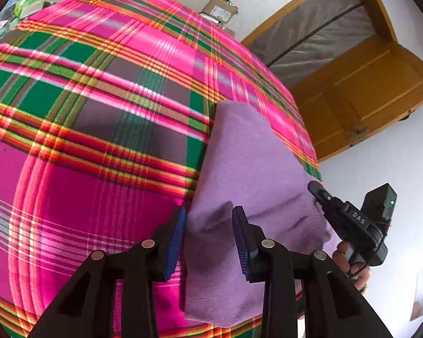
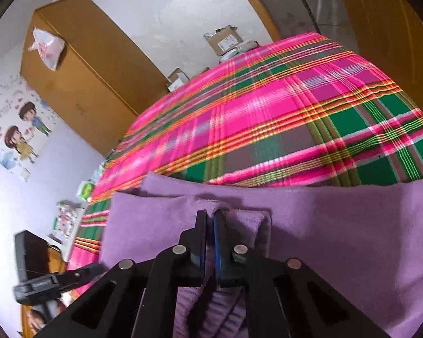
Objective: Fold clothes
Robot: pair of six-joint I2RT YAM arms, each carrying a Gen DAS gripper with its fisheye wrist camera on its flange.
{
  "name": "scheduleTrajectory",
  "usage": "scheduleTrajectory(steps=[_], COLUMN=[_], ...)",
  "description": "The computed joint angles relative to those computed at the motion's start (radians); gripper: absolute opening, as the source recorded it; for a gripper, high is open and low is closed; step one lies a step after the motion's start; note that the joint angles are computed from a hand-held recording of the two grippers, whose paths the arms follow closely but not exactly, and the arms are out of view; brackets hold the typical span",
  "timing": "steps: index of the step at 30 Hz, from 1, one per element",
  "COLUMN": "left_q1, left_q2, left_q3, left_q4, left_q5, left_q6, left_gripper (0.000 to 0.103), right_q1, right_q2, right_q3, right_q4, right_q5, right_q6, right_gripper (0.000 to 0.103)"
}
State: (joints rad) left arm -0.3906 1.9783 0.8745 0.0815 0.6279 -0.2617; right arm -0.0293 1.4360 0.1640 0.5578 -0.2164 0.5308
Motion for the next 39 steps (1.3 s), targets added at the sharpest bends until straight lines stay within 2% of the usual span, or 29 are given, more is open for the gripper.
scheduleTrajectory(steps=[3, 6, 8, 12, 15, 18, 21, 26, 28, 32, 36, 39], left_q1=[0.002, 0.007, 0.012, 0.016, 0.026, 0.039, 0.051, 0.045, 0.038, 0.027, 0.025, 0.027], left_q2=[-0.002, -0.015, -0.024, -0.045, -0.071, -0.093, -0.113, -0.115, -0.117, -0.124, -0.127, -0.134], left_q3=[-0.005, -0.022, -0.035, -0.061, -0.095, -0.131, -0.163, -0.190, -0.200, -0.221, -0.233, -0.245], left_q4=[-0.005, 0.001, 0.006, 0.009, 0.013, 0.013, 0.005, 0.009, 0.016, 0.034, 0.039, 0.044], left_q5=[0.001, 0.003, 0.005, 0.014, 0.026, 0.036, 0.053, 0.047, 0.045, 0.042, 0.044, 0.046], left_q6=[0.006, 0.008, 0.010, 0.023, 0.043, 0.064, 0.090, 0.118, 0.118, 0.122, 0.130, 0.140], left_gripper=[0.036, 0.036, 0.036, 0.036, 0.036, 0.036, 0.036, 0.035, 0.035, 0.036, 0.035, 0.035], right_q1=[0.040, 0.082, 0.134, 0.356, 0.485, 0.602, 0.694, 0.825, 0.875, 0.955, 0.966, 0.993], right_q2=[-0.013, -0.093, -0.190, -0.429, -0.578, -0.560, -0.424, -0.456, -0.453, -0.363, -0.408, -0.448], right_q3=[0.025, 0.020, -0.002, -0.037, -0.073, -0.092, -0.087, -0.080, -0.073, -0.072, -0.086, -0.059], right_q4=[-0.060, -0.135, -0.184, -0.358, -0.459, -0.472, -0.455, -0.554, -0.565, -0.544, -0.576, -0.665], right_q5=[0.060, 0.120, 0.190, 0.424, 0.495, 0.568, 0.656, 0.779, 0.804, 0.852, 0.876, 0.909], right_q6=[-0.032, -0.044, -0.039, -0.030, -0.007, 0.035, 0.092, 0.179, 0.185, 0.248, 0.274, 0.315], right_gripper=[0.007, 0.007, 0.008, 0.011, 0.011, 0.011, 0.011, 0.014, 0.019, 0.020, 0.020, 0.020])
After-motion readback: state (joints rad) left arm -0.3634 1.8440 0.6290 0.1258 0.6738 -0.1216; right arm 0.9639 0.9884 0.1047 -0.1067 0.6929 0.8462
